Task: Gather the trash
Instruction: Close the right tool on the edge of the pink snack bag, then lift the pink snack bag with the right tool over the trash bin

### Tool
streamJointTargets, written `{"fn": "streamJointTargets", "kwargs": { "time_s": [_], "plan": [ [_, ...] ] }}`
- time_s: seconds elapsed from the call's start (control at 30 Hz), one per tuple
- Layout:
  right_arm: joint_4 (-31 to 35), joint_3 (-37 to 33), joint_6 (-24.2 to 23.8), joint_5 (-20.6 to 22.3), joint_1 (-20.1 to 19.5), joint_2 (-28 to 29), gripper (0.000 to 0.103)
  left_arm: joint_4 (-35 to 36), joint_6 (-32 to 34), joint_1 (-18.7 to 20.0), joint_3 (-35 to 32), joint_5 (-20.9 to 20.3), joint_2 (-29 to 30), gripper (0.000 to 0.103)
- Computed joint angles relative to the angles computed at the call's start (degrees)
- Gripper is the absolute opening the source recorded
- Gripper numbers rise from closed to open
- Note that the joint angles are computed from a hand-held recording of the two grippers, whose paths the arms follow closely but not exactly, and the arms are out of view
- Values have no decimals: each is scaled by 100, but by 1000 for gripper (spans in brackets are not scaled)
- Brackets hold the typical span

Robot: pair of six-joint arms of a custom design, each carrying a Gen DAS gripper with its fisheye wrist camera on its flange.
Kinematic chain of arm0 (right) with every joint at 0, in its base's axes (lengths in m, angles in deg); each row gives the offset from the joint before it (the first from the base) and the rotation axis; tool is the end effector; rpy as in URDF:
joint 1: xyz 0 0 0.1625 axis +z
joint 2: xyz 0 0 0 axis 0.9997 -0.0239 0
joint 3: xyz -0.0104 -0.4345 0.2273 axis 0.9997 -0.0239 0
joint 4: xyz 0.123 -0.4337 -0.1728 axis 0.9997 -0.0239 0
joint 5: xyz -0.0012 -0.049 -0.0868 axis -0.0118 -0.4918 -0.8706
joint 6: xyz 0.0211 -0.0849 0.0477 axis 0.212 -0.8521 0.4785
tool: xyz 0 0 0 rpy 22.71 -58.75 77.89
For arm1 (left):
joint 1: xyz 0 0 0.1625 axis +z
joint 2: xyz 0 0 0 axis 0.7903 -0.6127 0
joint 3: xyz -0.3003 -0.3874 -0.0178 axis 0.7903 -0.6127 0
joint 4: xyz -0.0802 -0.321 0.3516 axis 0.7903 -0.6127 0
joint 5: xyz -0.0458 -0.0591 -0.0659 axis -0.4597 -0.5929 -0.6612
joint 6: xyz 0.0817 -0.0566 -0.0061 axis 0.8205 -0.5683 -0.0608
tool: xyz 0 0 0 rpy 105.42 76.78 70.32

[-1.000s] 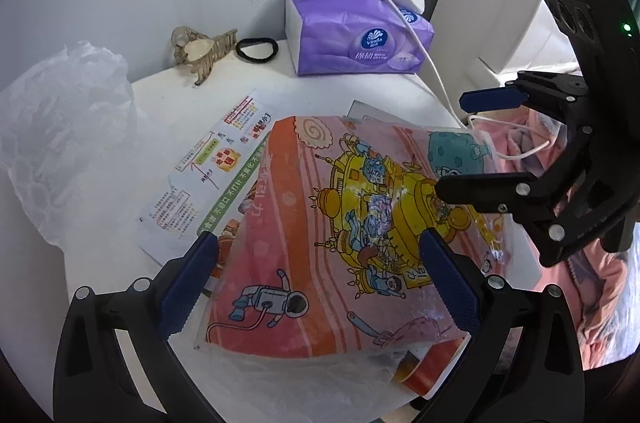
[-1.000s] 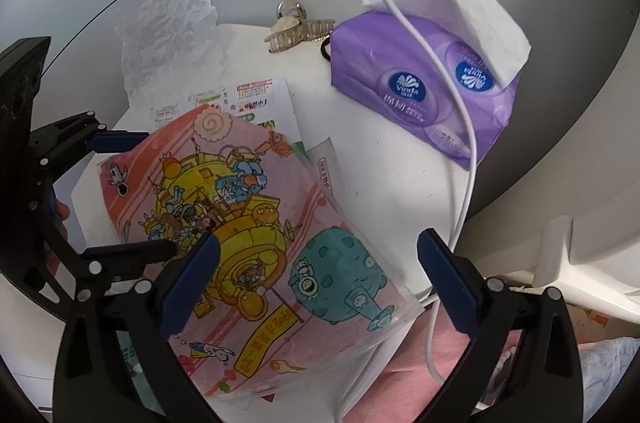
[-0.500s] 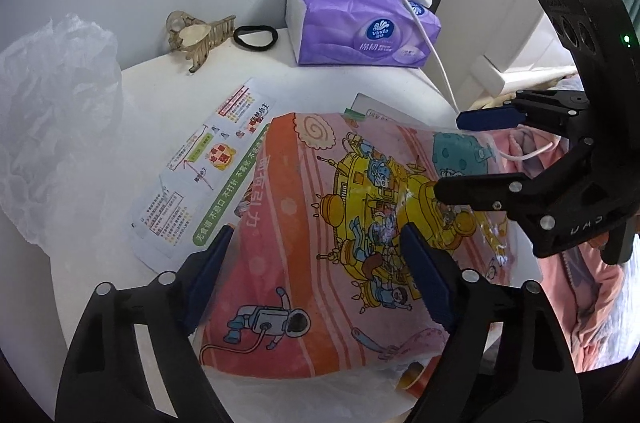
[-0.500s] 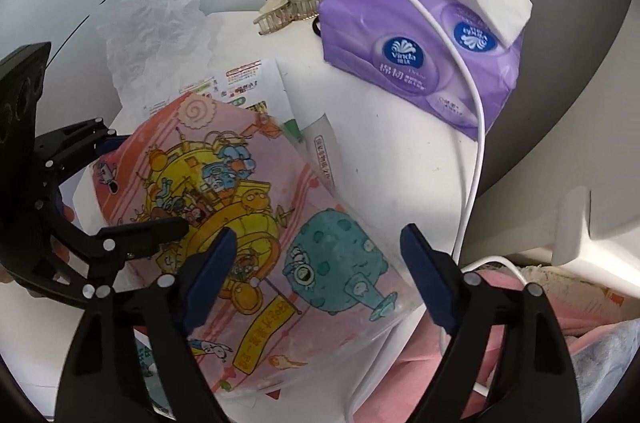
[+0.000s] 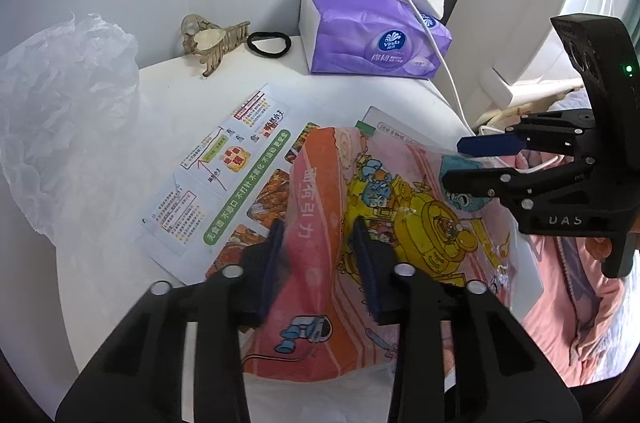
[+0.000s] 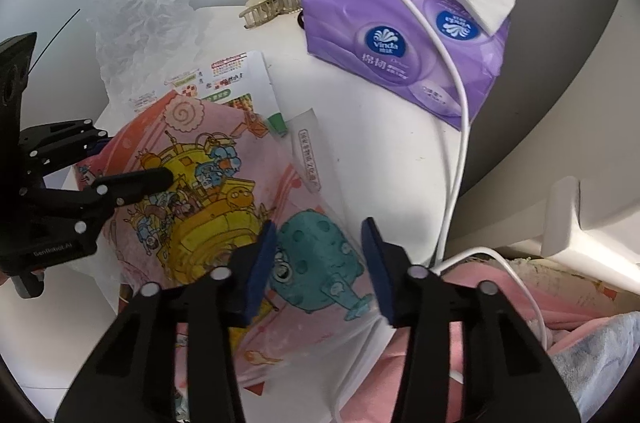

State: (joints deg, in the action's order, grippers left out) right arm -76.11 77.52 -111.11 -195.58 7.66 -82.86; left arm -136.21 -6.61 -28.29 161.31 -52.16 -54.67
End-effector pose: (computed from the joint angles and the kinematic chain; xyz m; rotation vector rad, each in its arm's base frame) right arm 0.1280 -0.3858 0.4442 0.6122 -2.4895 0.3472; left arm -0.4985 -0.4266 0.0593 0.7627 2.4733 -0.4271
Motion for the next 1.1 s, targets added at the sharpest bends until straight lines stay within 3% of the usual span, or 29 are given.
{"fn": "streamJointTargets", "kwargs": {
  "time_s": [0.3,0.6,0.83,1.1],
  "plan": [
    [88,-64,21,-42,79,-120,16,25,-117,-143,-67,90,-5,8],
    [438,-178,331,-103,493,-333,13,149,-496,-395,-92,166,-200,6],
    [962,-272,762,-127,1094,-475,13,741,-1089,-799,-47,316,-534,6],
    [1515,-187,1287,-58,2001,-524,13,1878,-2547,-1427,299,448,-1232,6]
  ]
}}
